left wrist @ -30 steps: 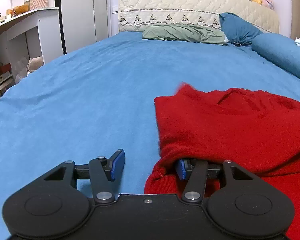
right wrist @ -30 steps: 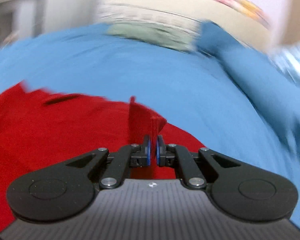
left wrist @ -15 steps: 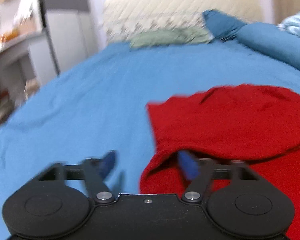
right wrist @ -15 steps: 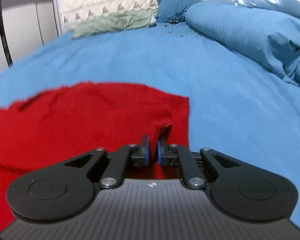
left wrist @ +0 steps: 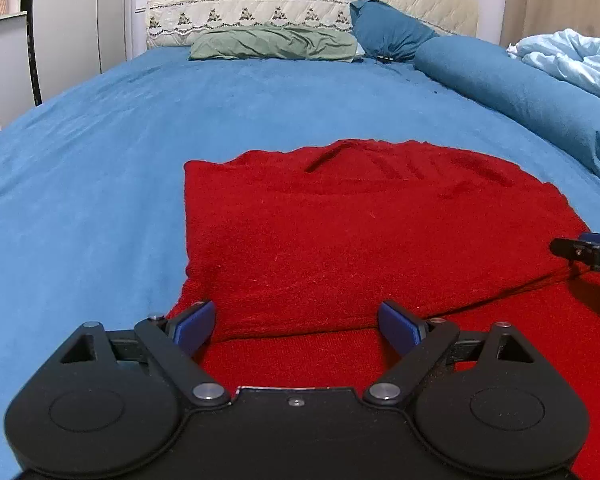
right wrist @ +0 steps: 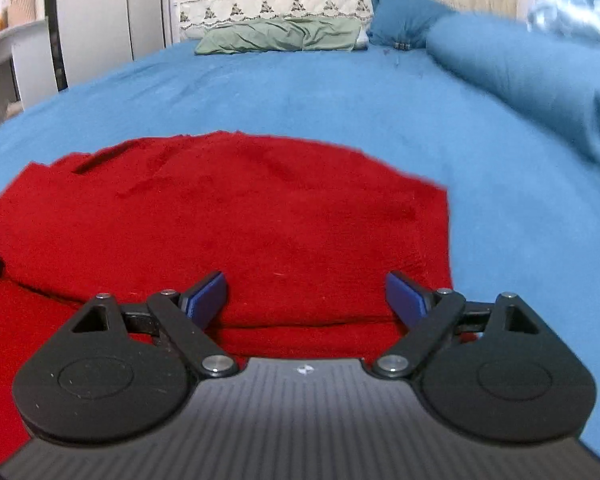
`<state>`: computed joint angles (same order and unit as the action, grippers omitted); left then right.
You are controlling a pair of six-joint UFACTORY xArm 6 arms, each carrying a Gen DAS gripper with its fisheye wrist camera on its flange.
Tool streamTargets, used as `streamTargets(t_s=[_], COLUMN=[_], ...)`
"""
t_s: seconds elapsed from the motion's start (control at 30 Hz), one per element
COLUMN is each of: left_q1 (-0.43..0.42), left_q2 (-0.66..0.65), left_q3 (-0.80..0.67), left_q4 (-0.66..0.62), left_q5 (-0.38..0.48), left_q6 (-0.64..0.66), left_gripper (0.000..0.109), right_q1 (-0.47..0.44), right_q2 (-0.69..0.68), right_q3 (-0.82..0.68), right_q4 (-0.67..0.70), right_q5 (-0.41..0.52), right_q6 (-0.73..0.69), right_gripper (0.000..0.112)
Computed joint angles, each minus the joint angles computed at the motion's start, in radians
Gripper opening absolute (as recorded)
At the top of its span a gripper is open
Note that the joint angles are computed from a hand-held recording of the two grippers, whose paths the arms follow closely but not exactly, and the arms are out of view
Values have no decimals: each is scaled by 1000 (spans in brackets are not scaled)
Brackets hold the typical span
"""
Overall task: Fold small clothes
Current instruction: 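Move both grippers to the sweater hem and open them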
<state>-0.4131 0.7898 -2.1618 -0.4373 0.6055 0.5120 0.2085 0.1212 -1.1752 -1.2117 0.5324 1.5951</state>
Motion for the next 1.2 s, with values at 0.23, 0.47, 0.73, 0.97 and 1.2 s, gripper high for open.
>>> streamTargets(t_s=[0.23, 0.47, 0.73, 0.97, 1.2], left_q1=[-10, -4, -18, -7, 66], left_q2=[-6, -202, -553, -863, -1080], left_q3=[-22, 172, 463, 706, 955], left_q4=[88, 136, 244, 192, 74], left_q5=[29, -4, -76, -78, -7], left_q6=[-79, -192, -266, -201, -114], left_gripper=[92, 92, 92, 103, 103], right_q1=[-14, 10, 186, 475, 771], right_q2=[9, -177, -544, -766, -836], right_q3=[0, 100, 204, 212, 213], right_q4=[6, 62, 131, 168, 199], right_q5=[-35, -36, 213, 539, 824], right_q6=[6, 12, -110, -134, -93], right_gripper=[103, 103, 103, 103, 103])
